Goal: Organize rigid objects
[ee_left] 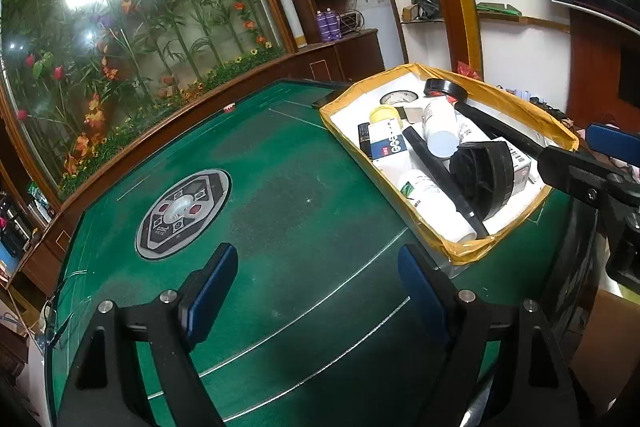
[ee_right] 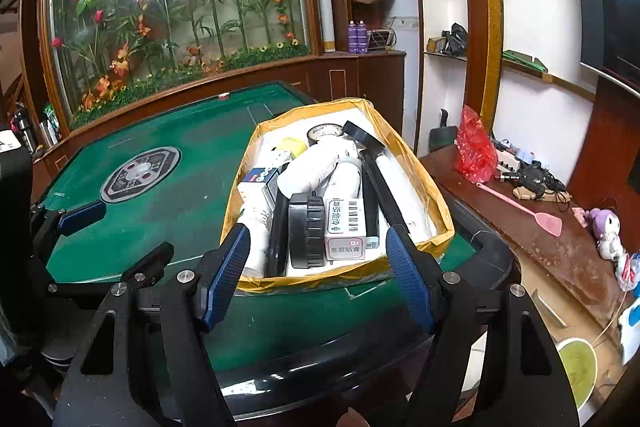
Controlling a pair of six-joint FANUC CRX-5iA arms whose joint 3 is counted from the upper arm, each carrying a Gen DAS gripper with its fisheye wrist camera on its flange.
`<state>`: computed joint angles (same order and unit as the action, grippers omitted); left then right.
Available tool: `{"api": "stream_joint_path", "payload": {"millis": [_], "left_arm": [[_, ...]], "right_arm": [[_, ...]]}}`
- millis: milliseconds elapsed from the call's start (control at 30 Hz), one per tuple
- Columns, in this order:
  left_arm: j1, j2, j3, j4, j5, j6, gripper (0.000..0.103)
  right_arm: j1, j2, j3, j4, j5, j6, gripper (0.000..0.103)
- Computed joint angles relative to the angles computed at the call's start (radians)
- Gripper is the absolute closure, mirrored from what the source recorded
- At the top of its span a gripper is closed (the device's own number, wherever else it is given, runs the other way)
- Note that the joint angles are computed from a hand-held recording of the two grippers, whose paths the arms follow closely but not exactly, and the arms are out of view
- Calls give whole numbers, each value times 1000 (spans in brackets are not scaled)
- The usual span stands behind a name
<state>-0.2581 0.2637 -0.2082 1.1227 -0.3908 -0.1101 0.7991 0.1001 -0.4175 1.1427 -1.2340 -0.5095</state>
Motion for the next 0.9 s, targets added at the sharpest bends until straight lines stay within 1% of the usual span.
{"api": "stream_joint_path", "payload": {"millis": [200, 400, 667, 733, 833, 900], "left_arm": [[15, 11, 16, -38, -22, 34, 20], [35, 27, 53, -112, -63, 110, 20], [44, 34, 73, -152, -74, 160, 20], [54, 38, 83, -151, -98, 184, 20], [67, 52, 112, -178, -128, 232, 20], [65, 49, 108, -170, -115, 224, 20]], "right_arm": [[-3, 8, 10, -3, 1, 6, 32], [-5, 14, 18, -6, 1, 10, 32], [-19, 22, 28, -11, 14, 15, 32], [-19, 23, 29, -13, 13, 14, 32], [-18, 20, 26, -10, 9, 6, 32], [-17, 18, 25, -10, 6, 4, 32]]}}
